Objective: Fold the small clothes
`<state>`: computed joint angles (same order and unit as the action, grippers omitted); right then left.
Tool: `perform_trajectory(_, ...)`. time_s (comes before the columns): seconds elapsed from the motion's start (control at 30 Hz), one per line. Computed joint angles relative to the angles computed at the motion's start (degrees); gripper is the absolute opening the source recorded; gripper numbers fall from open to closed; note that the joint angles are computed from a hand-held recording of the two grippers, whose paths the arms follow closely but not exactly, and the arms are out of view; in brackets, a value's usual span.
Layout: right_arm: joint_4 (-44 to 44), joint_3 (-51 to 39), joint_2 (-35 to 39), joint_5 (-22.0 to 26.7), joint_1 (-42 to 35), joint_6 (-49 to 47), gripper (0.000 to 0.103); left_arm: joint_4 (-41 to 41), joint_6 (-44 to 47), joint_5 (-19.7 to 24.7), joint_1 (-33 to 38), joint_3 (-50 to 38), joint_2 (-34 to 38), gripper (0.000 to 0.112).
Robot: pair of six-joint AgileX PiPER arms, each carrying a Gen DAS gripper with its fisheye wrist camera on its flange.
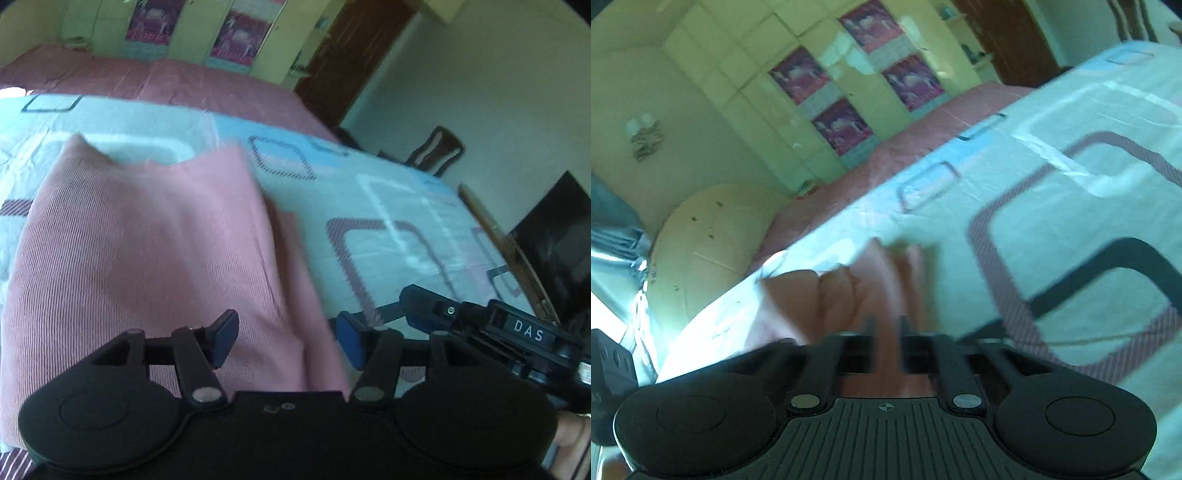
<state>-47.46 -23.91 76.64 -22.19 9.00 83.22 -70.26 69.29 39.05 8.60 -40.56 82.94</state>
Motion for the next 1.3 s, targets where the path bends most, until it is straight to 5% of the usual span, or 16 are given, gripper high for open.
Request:
perform_trajectory(0.1,-8.27,2.33,-1.03,-8.44,-6.30,4.73,0.061,-3.28,7.21,1.17,8.00,2.25,-4.08,0.057)
perform_trajectory(0.23,-9.73,-0.58,7.58,-17.39,-5.70,4.79,0.055,3.62,-0.62,-0.59,15.02,-3.72,0.16,0.049)
perform_trajectory(0.43,-9.98,-10.31,19.81,-14.20,2.17,5.43,0.054,12.38,-5.49,-2.20,17.91,-10.00,10.73,0.039)
perform_trajectory(0.73,-18.64,-19.11,28.68,-14.00,3.53,11.01,0.053,6.75,1.04,3.25,24.13,-9.83,16.47,0.042)
perform_trajectory(0.8,-20.02,-20.86,28.95,-11.35,5.50,12.06,0.053,6.94,1.77,4.66,24.78,-10.95,17.83,0.043)
perform_trajectory(0.93,-24.81,-24.15,28.37,-2.95,9.85,15.86,0.029,6.99,3.05,6.11,25.21,-12.28,19.46,0.044)
perform_trajectory(1.13,-35.23,-27.00,26.59,9.00,16.72,23.75,0.013,6.47,4.53,7.24,25.63,-13.06,20.79,0.045)
perform_trajectory(1.3,-48.58,-27.62,25.31,16.10,21.15,34.91,0.010,8.57,2.05,7.48,25.16,-14.14,20.59,0.045)
